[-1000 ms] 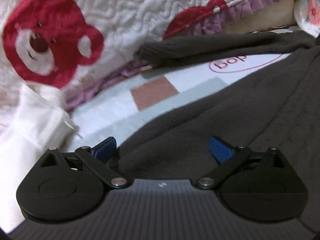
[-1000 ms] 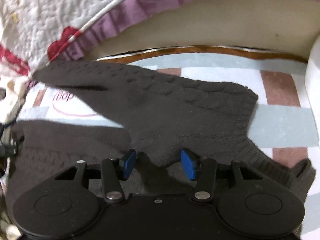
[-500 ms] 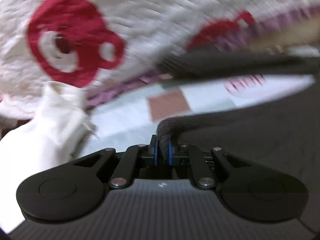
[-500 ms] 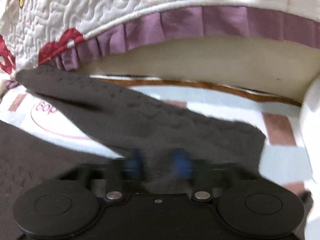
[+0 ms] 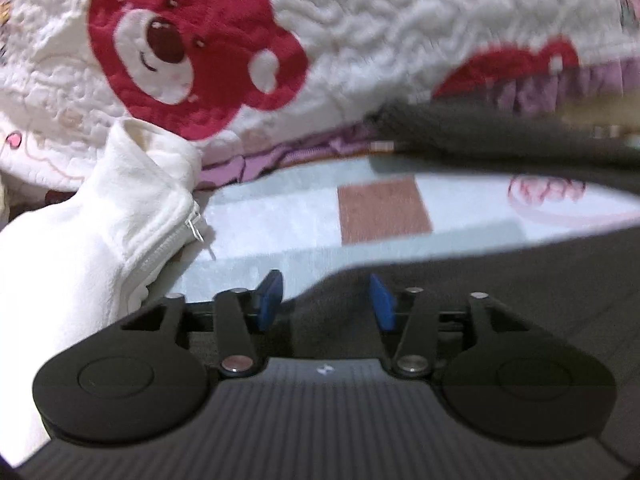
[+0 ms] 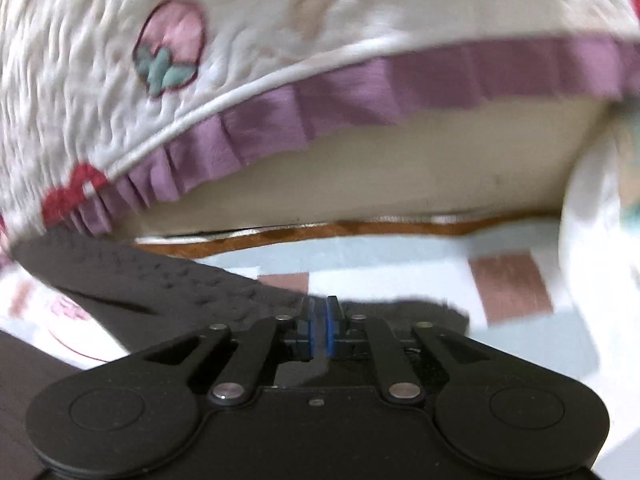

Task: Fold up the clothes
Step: 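Grasp the sleeve cuff with the left gripper and lift it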

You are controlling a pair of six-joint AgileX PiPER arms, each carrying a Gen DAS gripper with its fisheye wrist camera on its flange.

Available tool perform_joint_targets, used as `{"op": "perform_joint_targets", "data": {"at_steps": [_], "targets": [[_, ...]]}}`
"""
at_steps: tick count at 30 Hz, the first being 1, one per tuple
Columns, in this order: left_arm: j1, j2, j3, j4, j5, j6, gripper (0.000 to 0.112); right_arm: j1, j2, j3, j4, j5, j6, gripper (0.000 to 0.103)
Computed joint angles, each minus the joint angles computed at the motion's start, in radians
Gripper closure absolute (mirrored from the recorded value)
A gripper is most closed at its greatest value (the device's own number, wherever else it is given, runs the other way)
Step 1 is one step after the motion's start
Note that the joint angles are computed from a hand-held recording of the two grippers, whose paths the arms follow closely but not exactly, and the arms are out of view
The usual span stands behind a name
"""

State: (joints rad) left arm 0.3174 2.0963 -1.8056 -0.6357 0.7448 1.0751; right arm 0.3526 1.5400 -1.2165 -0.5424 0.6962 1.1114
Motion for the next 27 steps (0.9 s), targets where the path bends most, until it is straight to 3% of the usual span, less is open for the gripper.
{"op": "perform_joint_targets", "data": {"at_steps": [2,3,4,8,13,15,17,21,24,27], "targets": [[0.006,0.020,-0.059,-0.058,0.077,-0.059,0.051,0.000,-0.066,0.077,0.022,-0.068,-0.002,0.064],[0.008,0.031,-0.089,-0.089,0.114,-0.092,0.048,0.009,-0.088,0.112,0.014,-0.092,-0.008,0.046],[0.004,0.046,-0.122,-0.111,0.150,-0.131,0.047,0.020,-0.098,0.133,0.012,-0.096,-0.042,0.039],[-0.058,0.131,-0.273,-0.117,0.255,-0.320,0.047,0.081,-0.064,0.130,-0.049,0.005,-0.131,0.039],[-0.116,0.298,-0.536,-0.106,0.375,-0.705,0.044,0.101,-0.163,0.260,-0.091,-0.144,0.094,0.038],[-0.150,0.366,-0.656,-0.059,0.421,-0.811,0.045,0.120,-0.175,0.297,-0.081,-0.164,0.135,0.038],[-0.187,0.354,-0.633,-0.028,0.374,-0.793,0.045,0.151,-0.172,0.318,-0.107,-0.147,0.202,0.038],[-0.256,0.318,-0.550,0.046,0.251,-0.752,0.045,0.238,-0.124,0.299,-0.144,-0.060,0.093,0.038],[-0.279,0.388,-0.661,0.093,0.273,-0.858,0.045,0.277,-0.093,0.277,-0.157,-0.010,0.037,0.036],[-0.279,0.470,-0.792,0.088,0.314,-0.979,0.045,0.235,-0.089,0.270,-0.116,-0.046,0.063,0.034]]}}
